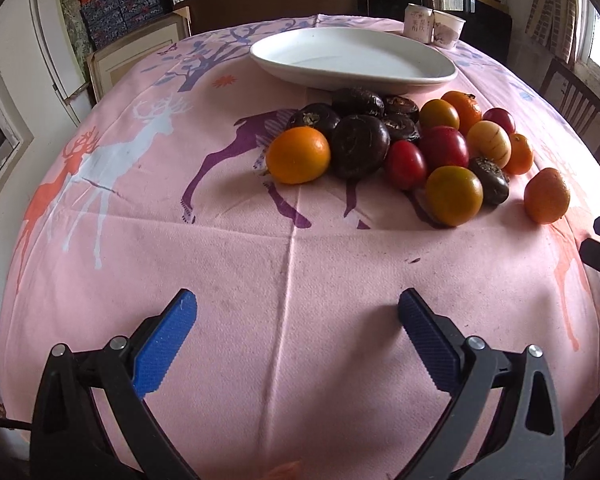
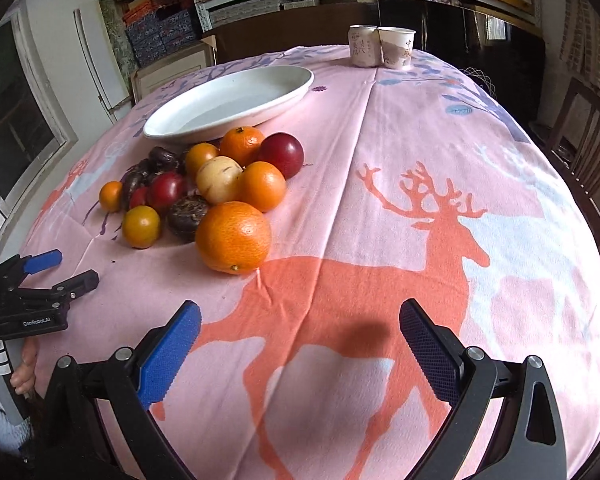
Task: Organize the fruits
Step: 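Move the left gripper toward an orange while the right gripper approaches a tangerine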
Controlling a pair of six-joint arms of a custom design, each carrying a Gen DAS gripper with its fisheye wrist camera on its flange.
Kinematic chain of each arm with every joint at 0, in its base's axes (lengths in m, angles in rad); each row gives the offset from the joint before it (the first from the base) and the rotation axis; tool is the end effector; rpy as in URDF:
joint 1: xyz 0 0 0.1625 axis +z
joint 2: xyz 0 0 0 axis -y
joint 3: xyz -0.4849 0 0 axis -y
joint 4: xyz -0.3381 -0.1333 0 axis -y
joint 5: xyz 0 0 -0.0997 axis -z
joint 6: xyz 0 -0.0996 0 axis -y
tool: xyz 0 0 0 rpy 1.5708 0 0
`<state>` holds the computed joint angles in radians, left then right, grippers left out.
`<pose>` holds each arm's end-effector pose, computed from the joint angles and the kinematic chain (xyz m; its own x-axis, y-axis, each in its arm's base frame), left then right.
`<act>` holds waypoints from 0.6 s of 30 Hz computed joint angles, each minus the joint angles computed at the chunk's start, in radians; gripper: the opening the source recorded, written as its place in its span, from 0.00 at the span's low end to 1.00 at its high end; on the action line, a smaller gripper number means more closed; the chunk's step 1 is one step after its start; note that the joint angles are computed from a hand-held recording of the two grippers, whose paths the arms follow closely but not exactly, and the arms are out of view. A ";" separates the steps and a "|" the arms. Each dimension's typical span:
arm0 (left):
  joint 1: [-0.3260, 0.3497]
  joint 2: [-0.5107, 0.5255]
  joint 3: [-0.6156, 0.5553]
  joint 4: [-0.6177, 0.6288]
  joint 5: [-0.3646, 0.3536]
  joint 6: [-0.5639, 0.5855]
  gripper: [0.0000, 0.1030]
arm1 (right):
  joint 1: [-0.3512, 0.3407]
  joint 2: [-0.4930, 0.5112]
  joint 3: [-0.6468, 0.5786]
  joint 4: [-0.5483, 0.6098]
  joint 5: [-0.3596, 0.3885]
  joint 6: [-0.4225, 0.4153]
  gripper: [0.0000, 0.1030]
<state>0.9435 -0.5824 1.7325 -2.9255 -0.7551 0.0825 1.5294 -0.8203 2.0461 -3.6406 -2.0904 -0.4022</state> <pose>-0.2175 -0.6507 0.0740 -0.5922 0.3469 -0.7273 0.6256 0.7668 -0.1437 0.0599 -0.5789 0.2160 -0.7947 0.1143 0.5961 -0.3082 0.7701 -0.5585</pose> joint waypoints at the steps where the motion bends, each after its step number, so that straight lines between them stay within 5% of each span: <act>1: 0.002 0.004 -0.010 0.008 0.001 0.015 0.96 | 0.001 0.000 -0.018 0.032 -0.013 -0.006 0.97; 9: 0.062 -0.015 -0.075 0.080 -0.166 0.176 0.96 | 0.005 0.026 -0.118 0.164 -0.141 -0.067 0.97; 13: 0.072 -0.019 -0.096 0.115 -0.202 0.229 0.96 | -0.018 0.022 -0.087 0.094 -0.067 -0.184 0.97; 18: 0.083 0.002 -0.148 0.076 -0.223 0.237 0.96 | -0.026 0.012 -0.076 0.081 -0.030 -0.221 0.97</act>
<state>1.0261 -0.5807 1.5847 -2.8495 -0.9784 0.3200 1.5039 -0.8082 1.9700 -3.5601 -2.1206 -0.6232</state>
